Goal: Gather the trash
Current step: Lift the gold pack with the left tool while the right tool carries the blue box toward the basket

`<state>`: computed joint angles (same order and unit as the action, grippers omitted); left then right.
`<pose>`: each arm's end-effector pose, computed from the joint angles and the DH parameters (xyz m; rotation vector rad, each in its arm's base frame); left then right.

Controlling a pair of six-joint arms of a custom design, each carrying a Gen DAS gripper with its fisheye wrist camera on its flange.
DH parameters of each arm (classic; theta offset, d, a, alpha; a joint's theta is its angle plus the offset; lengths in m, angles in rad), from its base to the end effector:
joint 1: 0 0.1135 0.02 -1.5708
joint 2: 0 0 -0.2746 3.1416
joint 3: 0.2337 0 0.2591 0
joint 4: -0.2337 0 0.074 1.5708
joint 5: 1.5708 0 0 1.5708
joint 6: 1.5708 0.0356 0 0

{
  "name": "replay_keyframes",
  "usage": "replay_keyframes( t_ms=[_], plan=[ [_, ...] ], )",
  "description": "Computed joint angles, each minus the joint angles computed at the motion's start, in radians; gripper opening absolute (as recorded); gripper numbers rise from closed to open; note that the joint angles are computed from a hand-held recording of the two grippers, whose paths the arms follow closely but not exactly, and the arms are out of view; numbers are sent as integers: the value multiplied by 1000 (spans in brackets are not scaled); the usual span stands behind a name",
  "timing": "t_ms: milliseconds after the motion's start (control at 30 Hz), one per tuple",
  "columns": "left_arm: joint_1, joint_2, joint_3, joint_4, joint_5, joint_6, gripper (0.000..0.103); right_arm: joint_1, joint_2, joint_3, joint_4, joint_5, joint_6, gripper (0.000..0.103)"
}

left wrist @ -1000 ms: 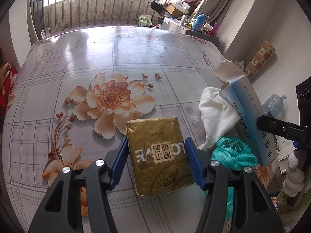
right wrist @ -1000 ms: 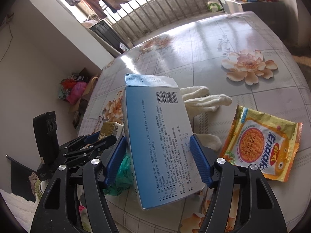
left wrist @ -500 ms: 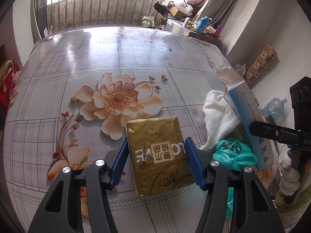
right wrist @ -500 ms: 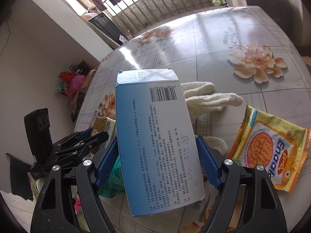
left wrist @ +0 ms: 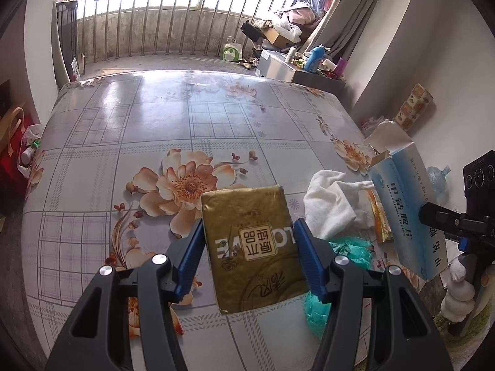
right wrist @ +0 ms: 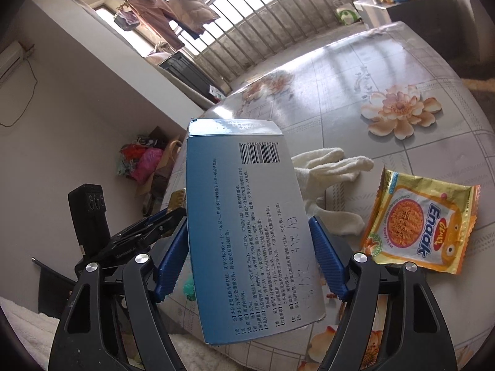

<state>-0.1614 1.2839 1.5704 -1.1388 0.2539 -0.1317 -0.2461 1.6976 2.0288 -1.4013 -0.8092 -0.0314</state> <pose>0.2340 -0.0472 0.4240 0.1527 2.4296 -0.4404 0.3175 -0.0532 0.4381 -0.0041 2.4043 0.9291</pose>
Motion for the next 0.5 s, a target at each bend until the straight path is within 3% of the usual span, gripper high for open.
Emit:
replay_keyframes(
  t_ms=[300, 500],
  plan=[
    [-76, 20, 140, -46, -5, -15, 57, -94, -84, -71, 21, -193, 15, 71],
    [-187, 94, 293, -81, -34, -37, 57, -233, -96, -46, -26, -332, -31, 71]
  ],
)
